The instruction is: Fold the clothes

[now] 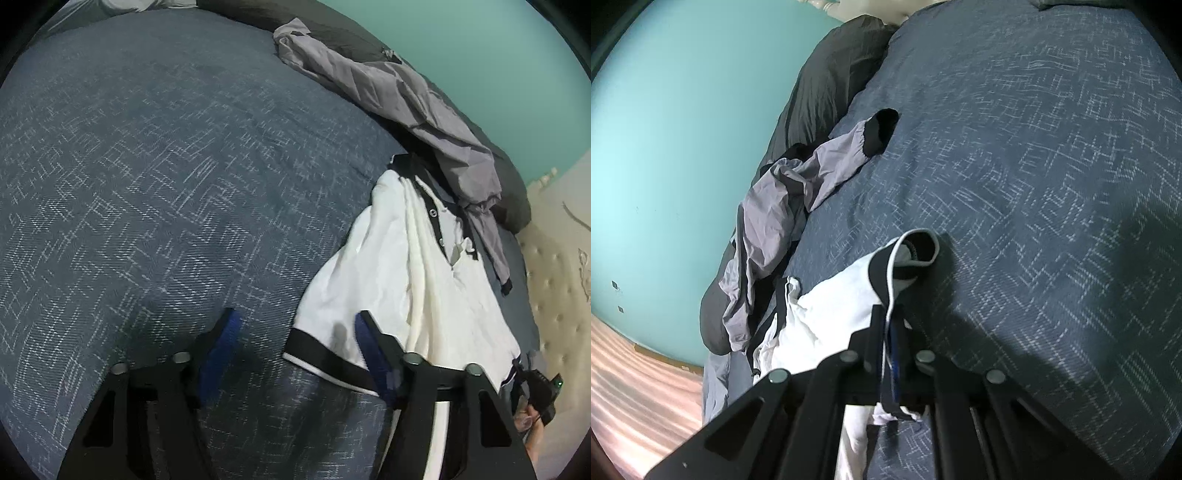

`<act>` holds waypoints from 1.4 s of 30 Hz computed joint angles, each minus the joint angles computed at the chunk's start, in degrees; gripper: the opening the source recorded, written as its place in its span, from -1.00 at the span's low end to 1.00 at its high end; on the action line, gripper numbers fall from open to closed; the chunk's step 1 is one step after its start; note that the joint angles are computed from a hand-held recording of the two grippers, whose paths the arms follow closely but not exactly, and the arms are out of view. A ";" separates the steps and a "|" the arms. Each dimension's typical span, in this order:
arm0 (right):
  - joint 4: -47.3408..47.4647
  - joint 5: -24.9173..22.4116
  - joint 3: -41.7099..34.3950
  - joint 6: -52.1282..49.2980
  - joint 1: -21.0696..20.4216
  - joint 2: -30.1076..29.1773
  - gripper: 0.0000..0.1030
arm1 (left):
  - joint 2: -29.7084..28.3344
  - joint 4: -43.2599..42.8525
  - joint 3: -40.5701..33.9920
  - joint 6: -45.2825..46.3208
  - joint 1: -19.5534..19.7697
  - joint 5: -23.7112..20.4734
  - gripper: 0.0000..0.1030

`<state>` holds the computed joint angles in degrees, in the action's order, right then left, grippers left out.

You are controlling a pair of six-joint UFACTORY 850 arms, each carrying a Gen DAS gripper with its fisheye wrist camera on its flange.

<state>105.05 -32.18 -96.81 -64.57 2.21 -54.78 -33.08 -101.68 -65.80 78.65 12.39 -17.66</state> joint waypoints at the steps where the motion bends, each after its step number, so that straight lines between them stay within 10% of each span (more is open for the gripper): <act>1: -0.05 0.06 0.00 0.00 0.03 0.00 -0.95 | 0.01 0.30 -0.03 0.19 0.05 -0.08 -0.05; 11: -1.36 0.54 -0.56 1.23 0.37 -0.39 -0.95 | -0.27 2.68 -0.58 2.75 -0.65 0.03 -0.86; 19: -0.31 0.91 -0.44 0.12 0.45 -0.14 -0.95 | 0.19 12.98 -2.20 -6.31 0.19 -0.19 -0.87; 42: 0.83 -1.12 -0.06 1.15 -0.30 -0.14 -0.95 | -8.14 82.95 -25.32 -69.14 3.89 -5.06 -0.88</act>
<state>105.88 -33.30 -96.87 -63.42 1.91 -54.93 -41.22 -18.73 -91.12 9.51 16.27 -22.72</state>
